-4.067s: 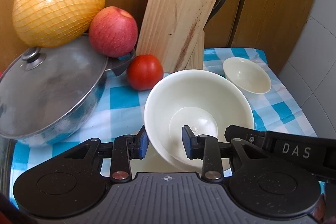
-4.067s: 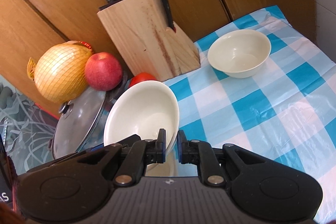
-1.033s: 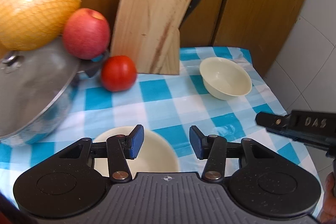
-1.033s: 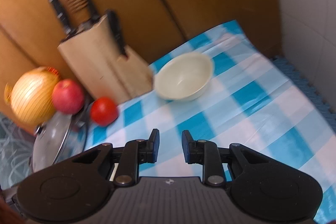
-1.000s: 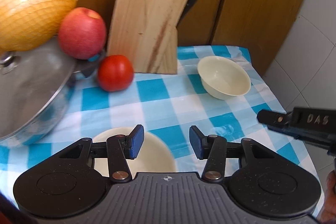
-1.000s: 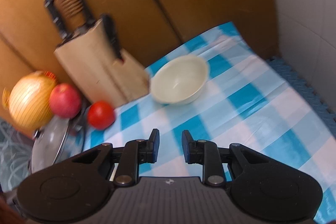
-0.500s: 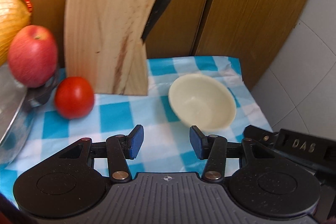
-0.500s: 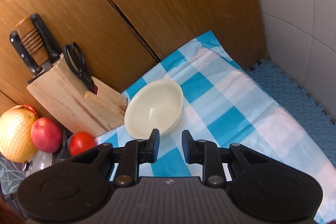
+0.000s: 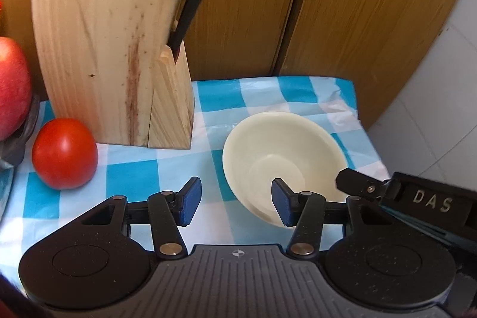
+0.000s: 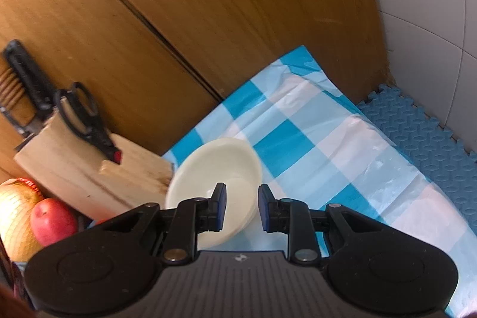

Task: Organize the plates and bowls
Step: 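Move the left tool to the cream bowl by the knife block and grasp its rim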

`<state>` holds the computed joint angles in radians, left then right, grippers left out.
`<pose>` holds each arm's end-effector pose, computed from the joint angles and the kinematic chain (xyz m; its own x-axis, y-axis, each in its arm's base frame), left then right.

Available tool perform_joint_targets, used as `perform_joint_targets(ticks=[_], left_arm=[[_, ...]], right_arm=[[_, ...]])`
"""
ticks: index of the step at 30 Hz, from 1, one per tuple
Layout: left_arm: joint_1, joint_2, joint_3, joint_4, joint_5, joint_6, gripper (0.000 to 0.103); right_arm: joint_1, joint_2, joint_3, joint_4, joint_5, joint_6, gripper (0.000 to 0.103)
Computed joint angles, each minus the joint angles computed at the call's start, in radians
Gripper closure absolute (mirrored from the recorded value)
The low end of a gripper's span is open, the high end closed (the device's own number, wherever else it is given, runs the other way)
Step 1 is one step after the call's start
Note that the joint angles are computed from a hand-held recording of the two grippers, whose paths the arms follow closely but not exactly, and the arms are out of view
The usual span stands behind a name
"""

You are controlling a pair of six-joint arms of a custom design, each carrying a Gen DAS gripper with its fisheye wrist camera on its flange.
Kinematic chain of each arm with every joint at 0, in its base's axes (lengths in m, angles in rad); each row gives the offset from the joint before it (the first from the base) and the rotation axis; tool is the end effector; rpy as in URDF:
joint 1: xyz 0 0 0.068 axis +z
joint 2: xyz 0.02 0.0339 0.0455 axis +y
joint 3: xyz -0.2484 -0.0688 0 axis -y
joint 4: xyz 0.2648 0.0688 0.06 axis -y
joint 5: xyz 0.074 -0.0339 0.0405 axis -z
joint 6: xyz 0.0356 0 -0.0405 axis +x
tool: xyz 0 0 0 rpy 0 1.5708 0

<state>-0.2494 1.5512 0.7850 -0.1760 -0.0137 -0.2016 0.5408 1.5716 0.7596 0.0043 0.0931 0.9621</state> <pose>0.3025 -0.0765 0.1328 -0.8158 0.0012 -0.5783 0.0772 0.9913 -0.1069 0.2774 0.1627 0.1319 -0.7296 0.5147 -0.4503 0.2467 0.8122 0.5286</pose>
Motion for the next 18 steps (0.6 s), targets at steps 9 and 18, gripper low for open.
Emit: perform_joint_targets(ticks=[9, 18], left_arm=[[0.008, 0.113, 0.069, 0.011, 0.011, -0.003, 0.053], [0.005, 0.147, 0.086, 0.0, 0.002, 0.018, 0.075]], right_arm=[[-0.036, 0.094, 0.022, 0.076, -0.04, 0.0, 0.081], [-0.022, 0.137, 0.057, 0.06, -0.05, -0.039, 0.094]])
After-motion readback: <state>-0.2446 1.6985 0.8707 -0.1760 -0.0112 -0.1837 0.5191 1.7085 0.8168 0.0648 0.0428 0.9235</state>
